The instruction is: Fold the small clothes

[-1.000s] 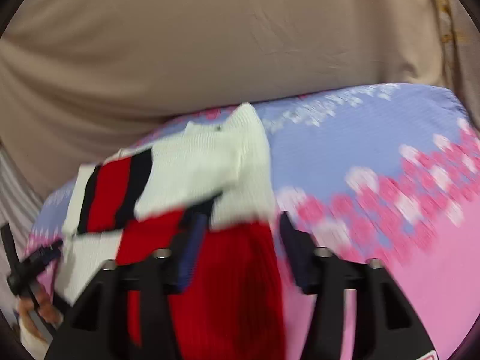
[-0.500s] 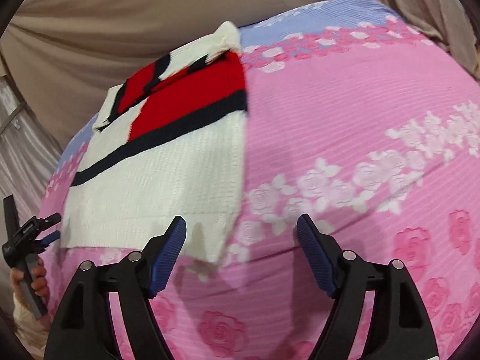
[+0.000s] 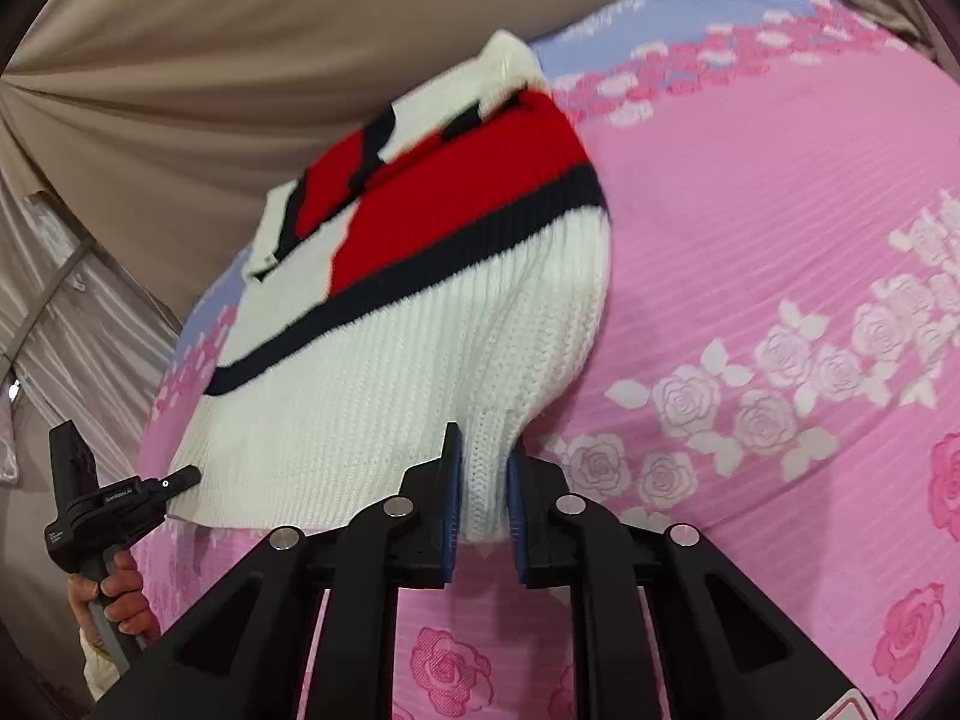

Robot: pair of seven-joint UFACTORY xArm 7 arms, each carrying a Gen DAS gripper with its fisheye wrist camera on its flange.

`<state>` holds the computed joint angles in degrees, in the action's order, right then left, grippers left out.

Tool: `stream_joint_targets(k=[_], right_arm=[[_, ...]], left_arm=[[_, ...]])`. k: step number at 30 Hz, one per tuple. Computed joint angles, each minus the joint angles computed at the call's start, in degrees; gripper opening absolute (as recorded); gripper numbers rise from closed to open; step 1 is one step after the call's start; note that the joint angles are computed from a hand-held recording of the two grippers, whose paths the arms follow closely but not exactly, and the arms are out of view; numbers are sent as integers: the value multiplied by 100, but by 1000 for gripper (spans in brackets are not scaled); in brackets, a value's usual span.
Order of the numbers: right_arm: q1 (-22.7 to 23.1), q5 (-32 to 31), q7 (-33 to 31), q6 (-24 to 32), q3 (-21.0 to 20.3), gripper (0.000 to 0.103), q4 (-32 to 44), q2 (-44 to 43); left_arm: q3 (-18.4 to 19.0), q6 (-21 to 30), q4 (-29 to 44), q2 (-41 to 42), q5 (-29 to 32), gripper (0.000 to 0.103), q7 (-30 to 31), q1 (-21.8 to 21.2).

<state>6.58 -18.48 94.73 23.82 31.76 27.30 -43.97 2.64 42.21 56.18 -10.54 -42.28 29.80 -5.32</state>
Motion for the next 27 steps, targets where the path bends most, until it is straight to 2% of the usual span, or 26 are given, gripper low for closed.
stream_joint_targets(k=[5,10,12,13,14,16,17,19,21,22,24,25,26,27], right_arm=[[-145,-392,43,-118,430,8,-153,-1287],[-64,-583,-454,-315,557,7,-164,-2574],[-108,-660,-660,-498,574,6,-125,-3064],[-167,-697,-773,-604,568,5,-73,-3247],[-270,-768,-859,-885,535,1,-69,-3499],[-505,-782,-949,-1230,475,1,-48,-3918],[-580,-740,-1047,-1112,436,1,28,-3990],[-552,-570,-1361,-352,423,1,225,-3847],[-442,-176,-1519,366,403,3,292,-3501],[-397,83,-1540,723,401,7,311,-3278],[-286,478,-1650,1395,410,14,407,-2684],[-197,665,-1729,1903,407,25,538,-2309],[-80,837,-1790,2365,393,33,648,-1936],[110,983,-1842,2597,325,46,662,-1628]], left_arm=[[383,309,-410,-913,-589,6,904,-89],[1250,647,-868,-2288,-1811,5,2349,-408],[1626,725,-1007,-2812,-2391,4,2926,-548],[1824,759,-1070,-3086,-2720,0,3229,-626],[1922,768,-1063,-3241,-2922,0,3390,-669],[1917,606,-995,-3408,-3111,0,3549,-655],[1858,545,-914,-3384,-3009,0,3541,-626],[1620,331,-795,-3153,-2637,0,3317,-544],[1419,500,-580,-2618,-1861,1,2675,-428],[1314,617,-522,-2356,-1474,5,2312,-335],[1035,850,-395,-1775,-651,27,1545,-93],[906,901,-406,-1571,-345,42,1220,22],[794,963,-392,-1377,-53,47,926,127],[710,1112,-389,-1195,235,53,659,217]])
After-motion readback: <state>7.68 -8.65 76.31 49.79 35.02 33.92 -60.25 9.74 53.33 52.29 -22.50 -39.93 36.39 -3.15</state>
